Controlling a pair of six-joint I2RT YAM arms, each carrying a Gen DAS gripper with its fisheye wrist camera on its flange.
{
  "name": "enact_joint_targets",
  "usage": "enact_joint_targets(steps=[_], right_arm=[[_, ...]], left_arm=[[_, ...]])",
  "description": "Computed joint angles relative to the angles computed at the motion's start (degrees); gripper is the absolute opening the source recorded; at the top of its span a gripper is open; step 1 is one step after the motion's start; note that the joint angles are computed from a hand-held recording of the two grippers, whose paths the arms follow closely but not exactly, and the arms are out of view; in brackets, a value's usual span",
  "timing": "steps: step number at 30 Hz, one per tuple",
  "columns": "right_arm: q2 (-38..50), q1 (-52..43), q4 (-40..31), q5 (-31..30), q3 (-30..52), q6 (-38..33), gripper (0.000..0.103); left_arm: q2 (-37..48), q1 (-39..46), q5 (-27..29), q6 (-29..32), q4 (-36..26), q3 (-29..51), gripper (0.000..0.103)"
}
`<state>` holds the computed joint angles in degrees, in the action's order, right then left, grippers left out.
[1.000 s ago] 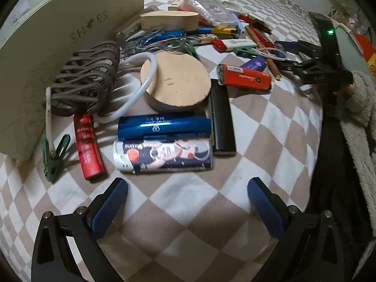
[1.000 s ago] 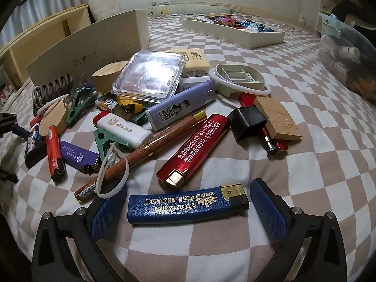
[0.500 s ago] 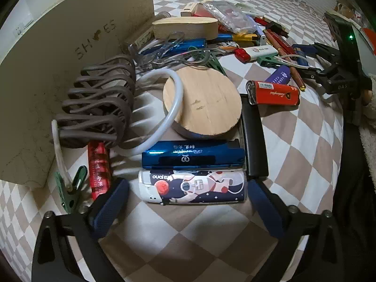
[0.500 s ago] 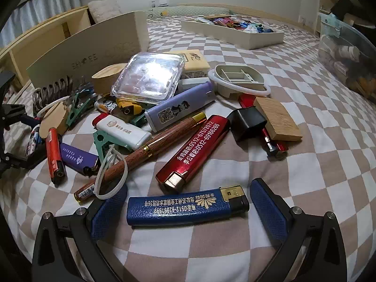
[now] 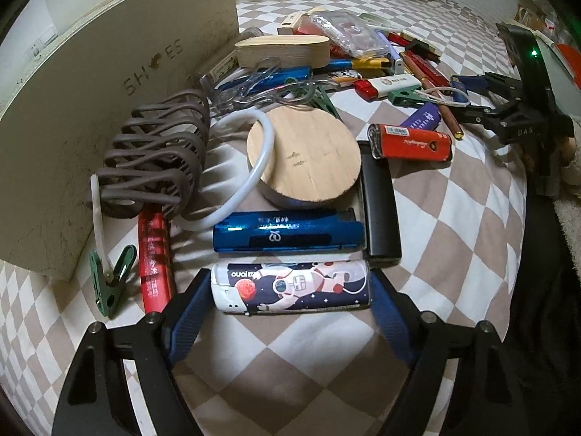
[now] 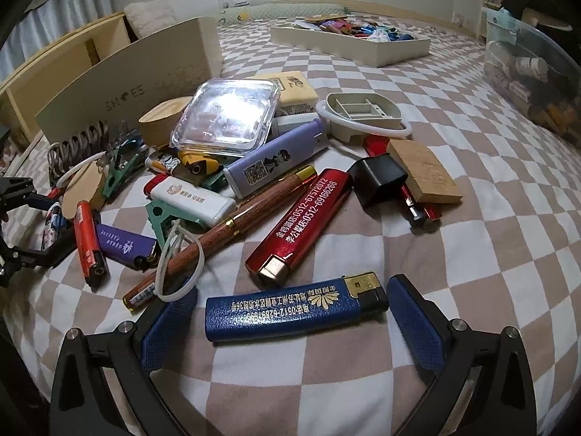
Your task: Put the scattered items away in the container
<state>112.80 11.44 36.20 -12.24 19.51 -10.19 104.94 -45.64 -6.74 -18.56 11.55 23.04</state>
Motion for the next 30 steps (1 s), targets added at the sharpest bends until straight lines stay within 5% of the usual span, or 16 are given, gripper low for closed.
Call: enact_joint_targets(steps=[3,10,30], right_arm=[[-1.23,1.03,-2.43,1.42,0.38,-0.88,0.103],[-4.53,-1.31,-5.56,-0.04,-1.10,-3.67,0.085],[-14.34,1.73,-9.54,1.31,-8.50,-2.55,0.085]], left_arm=[[0.26,-0.94,-0.54,-0.93,-0.53,0.52,0.084],[0.33,-2.28,-1.20,-2.00,0.36,-0.13,0.084],[-0.60,-6.18,-1.91,-12.11,-7.68,3.34,0.084]])
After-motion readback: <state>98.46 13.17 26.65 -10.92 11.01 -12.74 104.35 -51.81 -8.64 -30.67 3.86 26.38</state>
